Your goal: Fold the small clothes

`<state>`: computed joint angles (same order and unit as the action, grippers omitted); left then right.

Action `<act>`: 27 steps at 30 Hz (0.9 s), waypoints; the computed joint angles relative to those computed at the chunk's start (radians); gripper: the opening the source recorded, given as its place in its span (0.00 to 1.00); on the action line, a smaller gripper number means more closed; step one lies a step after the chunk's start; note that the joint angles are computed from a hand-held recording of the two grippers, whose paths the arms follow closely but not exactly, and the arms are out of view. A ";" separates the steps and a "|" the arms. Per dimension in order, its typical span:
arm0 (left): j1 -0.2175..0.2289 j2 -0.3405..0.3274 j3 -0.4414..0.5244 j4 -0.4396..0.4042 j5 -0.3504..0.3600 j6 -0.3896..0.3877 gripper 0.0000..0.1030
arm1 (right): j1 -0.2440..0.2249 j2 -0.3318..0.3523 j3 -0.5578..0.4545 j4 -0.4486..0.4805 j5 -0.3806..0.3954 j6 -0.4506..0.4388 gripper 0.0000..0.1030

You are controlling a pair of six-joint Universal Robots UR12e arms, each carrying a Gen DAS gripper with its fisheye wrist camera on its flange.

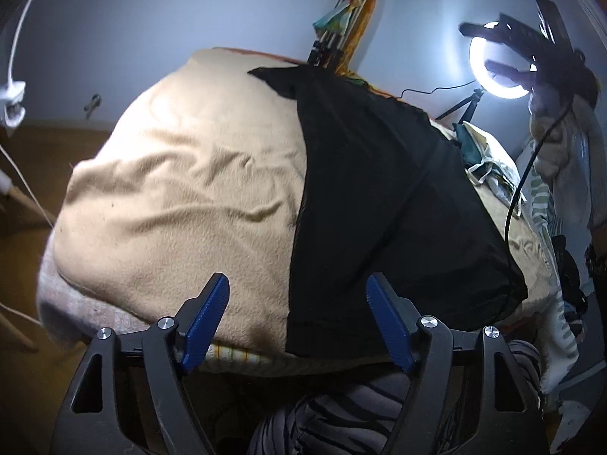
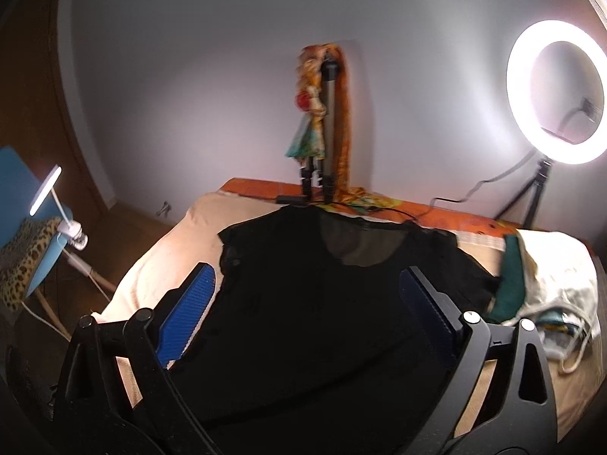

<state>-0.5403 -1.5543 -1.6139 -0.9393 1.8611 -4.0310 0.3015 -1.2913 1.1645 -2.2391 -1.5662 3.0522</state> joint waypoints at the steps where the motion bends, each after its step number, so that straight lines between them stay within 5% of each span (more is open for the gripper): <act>1: 0.004 0.002 -0.006 0.002 -0.009 -0.004 0.71 | 0.004 0.015 -0.015 0.013 0.008 -0.004 0.94; 12: 0.028 0.004 -0.060 0.111 -0.092 -0.003 0.54 | 0.047 0.239 -0.252 0.178 0.084 0.026 0.86; 19: 0.048 0.014 -0.104 0.204 -0.132 -0.002 0.16 | 0.078 0.391 -0.434 0.309 0.068 0.055 0.81; 27: 0.073 0.018 -0.144 0.311 -0.186 -0.014 0.05 | 0.100 0.516 -0.596 0.431 0.027 0.079 0.75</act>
<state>-0.4671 -1.5363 -1.7584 -0.6285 1.6752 -4.0448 0.4019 -0.7749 0.5681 -1.8085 -1.5392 3.1310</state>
